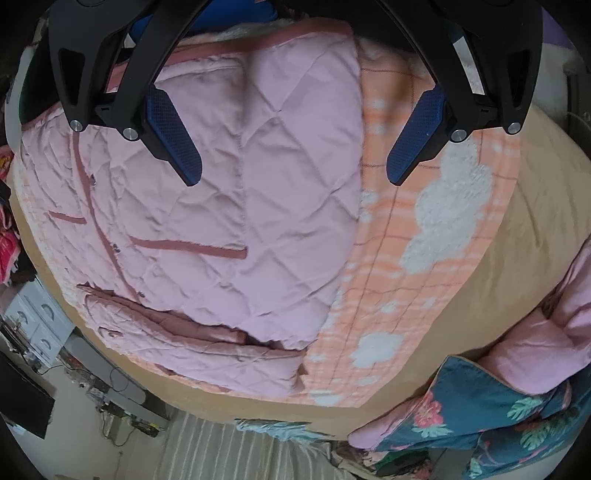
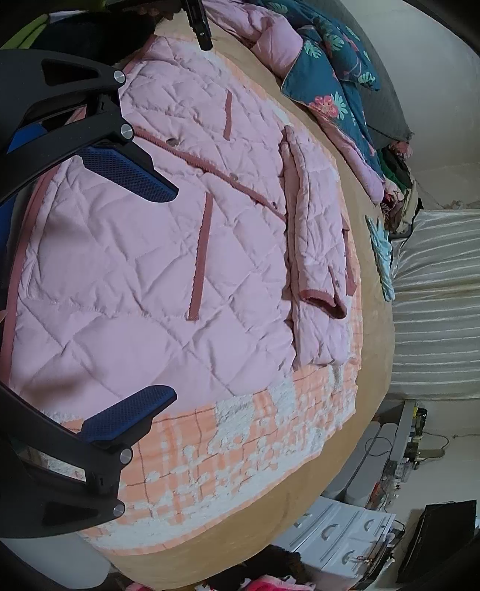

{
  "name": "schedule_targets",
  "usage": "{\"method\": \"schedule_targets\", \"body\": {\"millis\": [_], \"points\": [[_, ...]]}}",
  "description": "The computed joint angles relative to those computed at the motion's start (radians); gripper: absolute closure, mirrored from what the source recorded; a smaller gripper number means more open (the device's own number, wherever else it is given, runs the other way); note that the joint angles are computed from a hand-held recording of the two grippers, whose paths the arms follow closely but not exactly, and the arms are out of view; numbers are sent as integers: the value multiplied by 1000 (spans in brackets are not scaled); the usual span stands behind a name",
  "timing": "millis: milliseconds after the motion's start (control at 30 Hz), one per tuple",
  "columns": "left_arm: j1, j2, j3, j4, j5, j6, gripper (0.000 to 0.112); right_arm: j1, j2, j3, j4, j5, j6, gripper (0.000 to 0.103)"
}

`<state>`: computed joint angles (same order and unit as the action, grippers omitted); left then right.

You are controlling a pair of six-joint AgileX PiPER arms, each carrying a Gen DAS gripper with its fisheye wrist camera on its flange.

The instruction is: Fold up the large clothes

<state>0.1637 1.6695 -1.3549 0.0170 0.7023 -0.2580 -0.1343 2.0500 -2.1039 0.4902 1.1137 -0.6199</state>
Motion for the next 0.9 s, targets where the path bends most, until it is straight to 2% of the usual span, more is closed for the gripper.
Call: {"method": "schedule_targets", "body": {"millis": [600, 900], "points": [[38, 16, 53, -50, 34, 50, 19, -37, -3, 44, 11, -3, -34, 4], [32, 79, 17, -108, 86, 105, 19, -75, -18, 104, -12, -11, -47, 4]]}}
